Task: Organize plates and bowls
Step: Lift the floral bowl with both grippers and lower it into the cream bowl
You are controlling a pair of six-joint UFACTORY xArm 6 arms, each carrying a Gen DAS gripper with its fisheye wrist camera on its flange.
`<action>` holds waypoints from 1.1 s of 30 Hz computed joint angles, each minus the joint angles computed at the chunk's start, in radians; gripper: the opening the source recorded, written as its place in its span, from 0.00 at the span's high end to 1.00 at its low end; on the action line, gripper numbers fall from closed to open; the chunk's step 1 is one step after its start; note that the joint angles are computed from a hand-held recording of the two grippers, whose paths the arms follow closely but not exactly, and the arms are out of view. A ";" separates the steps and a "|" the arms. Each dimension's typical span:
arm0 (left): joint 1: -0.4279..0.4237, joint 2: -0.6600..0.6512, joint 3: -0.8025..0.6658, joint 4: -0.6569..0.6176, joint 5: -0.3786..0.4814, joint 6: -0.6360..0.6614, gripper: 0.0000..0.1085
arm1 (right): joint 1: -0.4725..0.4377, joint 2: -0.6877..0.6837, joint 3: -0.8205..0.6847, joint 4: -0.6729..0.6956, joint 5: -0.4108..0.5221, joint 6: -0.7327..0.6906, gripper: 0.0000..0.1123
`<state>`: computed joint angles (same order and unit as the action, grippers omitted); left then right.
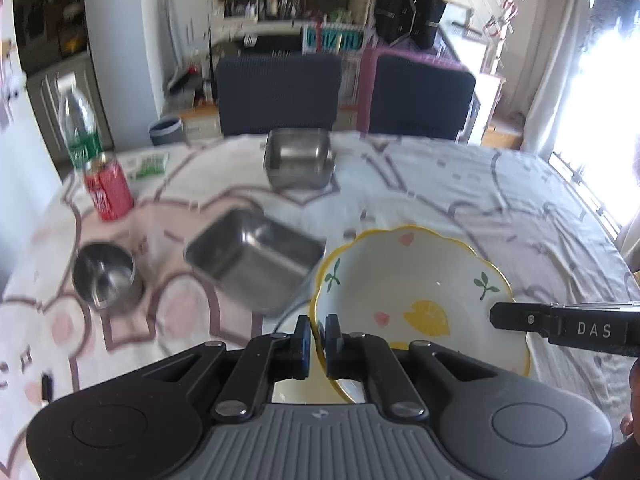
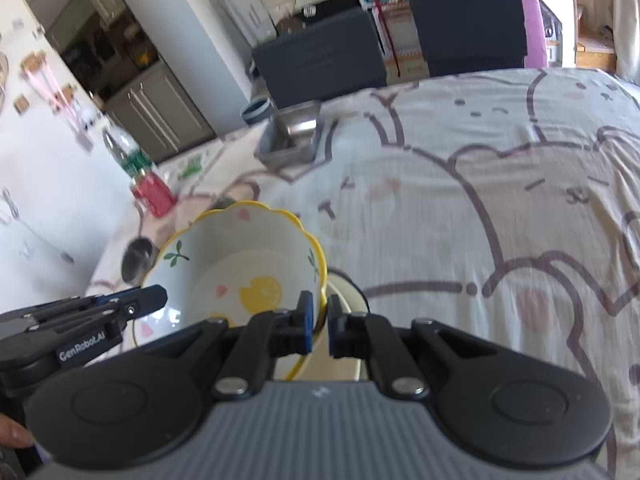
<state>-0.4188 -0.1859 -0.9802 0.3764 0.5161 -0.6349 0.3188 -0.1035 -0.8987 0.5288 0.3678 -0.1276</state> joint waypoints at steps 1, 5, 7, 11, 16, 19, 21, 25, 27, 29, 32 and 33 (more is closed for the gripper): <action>0.003 0.005 0.001 -0.013 0.004 0.007 0.93 | 0.002 0.008 -0.004 -0.025 0.010 0.017 0.93; 0.013 0.027 -0.003 -0.064 0.025 0.030 0.93 | 0.006 0.029 -0.017 -0.070 0.036 0.035 0.93; 0.016 0.037 -0.010 -0.084 0.039 0.043 0.92 | 0.009 0.037 -0.022 -0.091 0.044 0.045 0.92; 0.024 0.051 -0.018 -0.132 0.062 0.074 0.92 | 0.016 0.033 -0.021 -0.115 0.061 0.054 0.92; 0.024 0.065 -0.031 -0.151 0.096 0.098 0.91 | 0.021 0.047 -0.033 -0.150 0.079 0.059 0.92; 0.018 0.076 -0.041 -0.150 0.117 0.113 0.91 | 0.023 0.051 -0.037 -0.175 0.090 0.072 0.92; 0.015 0.085 -0.049 -0.155 0.131 0.127 0.90 | 0.023 0.056 -0.042 -0.194 0.099 0.084 0.92; 0.010 0.100 -0.062 -0.158 0.158 0.149 0.89 | 0.021 0.058 -0.047 -0.218 0.122 0.096 0.92; 0.008 0.106 -0.068 -0.156 0.168 0.154 0.89 | 0.021 0.058 -0.048 -0.226 0.129 0.099 0.92; 0.007 0.112 -0.074 -0.152 0.176 0.156 0.89 | 0.023 0.060 -0.050 -0.234 0.132 0.100 0.92; 0.005 0.119 -0.080 -0.150 0.187 0.161 0.89 | 0.024 0.062 -0.054 -0.239 0.139 0.100 0.92; 0.005 0.121 -0.082 -0.150 0.191 0.162 0.89 | 0.024 0.063 -0.055 -0.240 0.142 0.100 0.92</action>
<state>-0.4139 -0.0648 -1.0625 0.2262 0.7073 -0.4726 0.3430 -0.0405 -0.9536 0.2885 0.5097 -0.0276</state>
